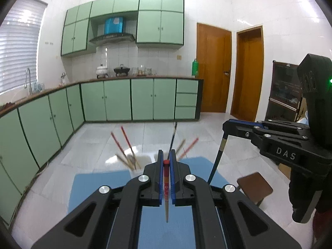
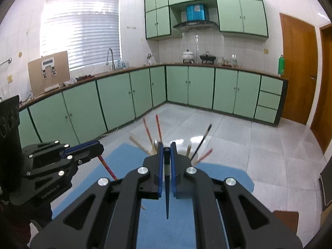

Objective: Organize utensils
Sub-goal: 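Carry both chopsticks over the holders and drop them in, opening both tools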

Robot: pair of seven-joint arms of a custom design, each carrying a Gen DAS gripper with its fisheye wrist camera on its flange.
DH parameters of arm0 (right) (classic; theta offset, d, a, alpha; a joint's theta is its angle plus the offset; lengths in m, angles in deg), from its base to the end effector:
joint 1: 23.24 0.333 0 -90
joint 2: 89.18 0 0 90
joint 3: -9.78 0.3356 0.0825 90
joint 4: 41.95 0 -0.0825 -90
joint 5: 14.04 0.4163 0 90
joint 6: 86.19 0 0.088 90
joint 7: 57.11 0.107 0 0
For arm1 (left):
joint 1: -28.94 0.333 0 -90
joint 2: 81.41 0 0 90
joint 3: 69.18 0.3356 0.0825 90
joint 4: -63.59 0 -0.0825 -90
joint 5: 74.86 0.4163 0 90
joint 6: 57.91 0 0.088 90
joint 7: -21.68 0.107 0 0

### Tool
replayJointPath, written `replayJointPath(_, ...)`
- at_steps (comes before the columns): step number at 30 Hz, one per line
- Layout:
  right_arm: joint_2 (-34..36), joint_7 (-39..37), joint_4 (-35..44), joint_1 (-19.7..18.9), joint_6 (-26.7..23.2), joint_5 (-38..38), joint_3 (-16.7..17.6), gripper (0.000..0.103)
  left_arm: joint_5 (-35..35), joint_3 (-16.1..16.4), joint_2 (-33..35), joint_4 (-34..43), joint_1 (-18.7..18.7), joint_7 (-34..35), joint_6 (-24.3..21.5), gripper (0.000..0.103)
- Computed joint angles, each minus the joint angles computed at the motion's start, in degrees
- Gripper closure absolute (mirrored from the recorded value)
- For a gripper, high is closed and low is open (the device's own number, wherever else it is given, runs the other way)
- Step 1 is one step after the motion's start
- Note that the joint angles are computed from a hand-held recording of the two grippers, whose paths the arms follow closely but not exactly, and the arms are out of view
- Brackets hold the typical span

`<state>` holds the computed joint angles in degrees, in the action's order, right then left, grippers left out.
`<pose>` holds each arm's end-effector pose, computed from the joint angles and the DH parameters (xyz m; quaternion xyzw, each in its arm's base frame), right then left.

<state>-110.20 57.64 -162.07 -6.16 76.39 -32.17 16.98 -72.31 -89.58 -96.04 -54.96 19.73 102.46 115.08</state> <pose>0.4589 0.2391 0.7174 -0.6692 0.5166 -0.3116 0.4338 0.4692 -0.3002 0.6922 -0.4414 0.6999 -0.4807 0.2901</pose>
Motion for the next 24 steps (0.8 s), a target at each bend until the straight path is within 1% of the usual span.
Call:
replayJointPath(4,3.7,0.5,5.2,-1.5,1.9,-1.1,-0.1,0.097,5.1,-2.4,3.7,5.6,3.6,-3.3,1.4,0.097)
replayJointPath(7,6.7,0.6,9.2,-1.9,3.7,-0.6,-1.0,0.097,12.7,-4.4,7.6,11.2,6.6,-9.4,2.1,0.097)
replayJointPath(9,9.6,1.4,13.0,-2.8,4.5,-1.6,-0.8,0.097,21.3,-5.8,11.0,16.0,8.6,-16.3,1.9,0.097)
replayJointPath(10,10.7,1.6,14.2,-3.0,4.8,-2.0,-1.0,0.097,23.6,-5.5,12.1,17.3,8.5,-18.2,1.8,0.097)
replayJointPath(12,14.0,2.6,18.0,-3.7,5.0,-3.6,-1.0,0.097,30.7,-4.5,16.2,22.4,7.6,-24.0,1.0,0.097)
replayJointPath(15,17.9,2.9,21.8,-3.5,4.9,-4.4,-1.8,0.097,35.0,-1.7,20.8,27.4,4.8,-27.5,0.2,0.097)
replayJointPath(20,23.0,3.9,25.6,-2.5,2.5,-7.5,-3.1,0.097,35.5,2.6,25.8,31.1,0.5,-27.3,-1.7,0.097)
replayJointPath(24,25.1,4.0,25.4,-1.7,1.7,-7.4,-3.8,0.097,31.7,4.0,28.3,31.6,-1.3,-23.6,-2.7,0.097)
